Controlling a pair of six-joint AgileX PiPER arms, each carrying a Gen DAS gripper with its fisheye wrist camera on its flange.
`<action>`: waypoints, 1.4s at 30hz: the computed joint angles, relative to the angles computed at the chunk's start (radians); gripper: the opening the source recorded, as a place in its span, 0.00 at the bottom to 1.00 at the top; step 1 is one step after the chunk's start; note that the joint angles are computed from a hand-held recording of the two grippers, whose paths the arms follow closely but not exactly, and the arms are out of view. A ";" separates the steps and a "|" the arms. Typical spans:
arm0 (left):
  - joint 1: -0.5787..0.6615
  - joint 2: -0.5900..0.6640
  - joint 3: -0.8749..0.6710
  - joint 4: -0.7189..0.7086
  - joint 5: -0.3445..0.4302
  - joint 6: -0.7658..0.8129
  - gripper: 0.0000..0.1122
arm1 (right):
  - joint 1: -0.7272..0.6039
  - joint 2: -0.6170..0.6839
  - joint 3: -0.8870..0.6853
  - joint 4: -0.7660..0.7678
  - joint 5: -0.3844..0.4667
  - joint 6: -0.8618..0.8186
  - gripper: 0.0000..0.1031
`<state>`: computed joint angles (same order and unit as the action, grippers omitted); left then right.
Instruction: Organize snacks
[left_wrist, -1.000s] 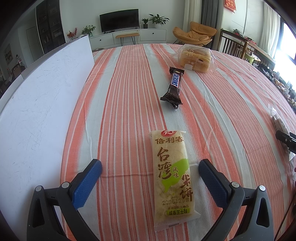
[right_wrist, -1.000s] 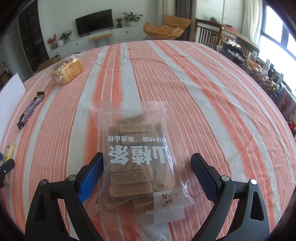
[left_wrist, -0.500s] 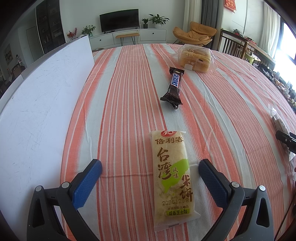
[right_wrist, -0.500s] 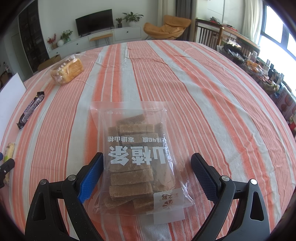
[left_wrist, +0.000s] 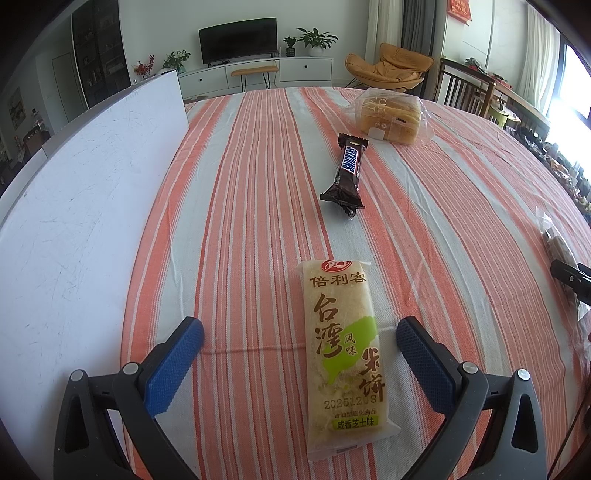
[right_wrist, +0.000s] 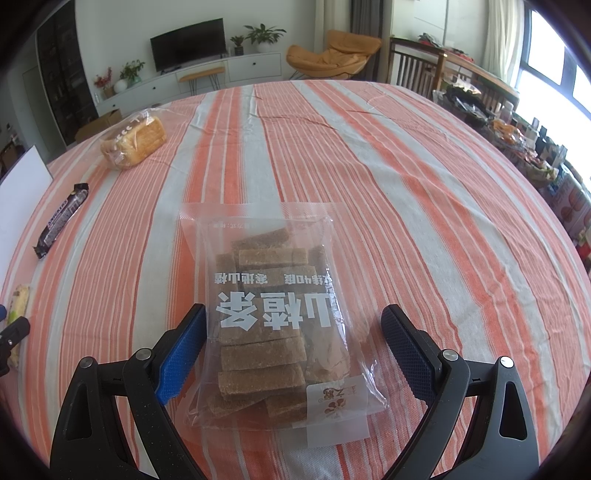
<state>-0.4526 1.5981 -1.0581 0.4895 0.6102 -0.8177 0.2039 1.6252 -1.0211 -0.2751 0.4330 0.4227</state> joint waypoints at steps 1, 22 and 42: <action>-0.002 0.007 -0.007 0.002 0.001 -0.004 0.92 | -0.003 0.002 -0.007 0.014 0.013 -0.014 0.93; 0.257 -0.463 0.006 -0.813 0.201 0.703 0.24 | -0.097 -0.155 -0.227 0.665 0.514 -0.451 0.42; 1.270 -0.645 0.088 -0.752 0.342 1.157 0.81 | 0.685 0.388 -1.100 0.699 0.584 -0.286 0.64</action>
<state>0.8177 0.9535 -0.9703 -0.2629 0.9520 0.3389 0.8892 2.0135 -2.1215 0.4236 1.0169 0.1365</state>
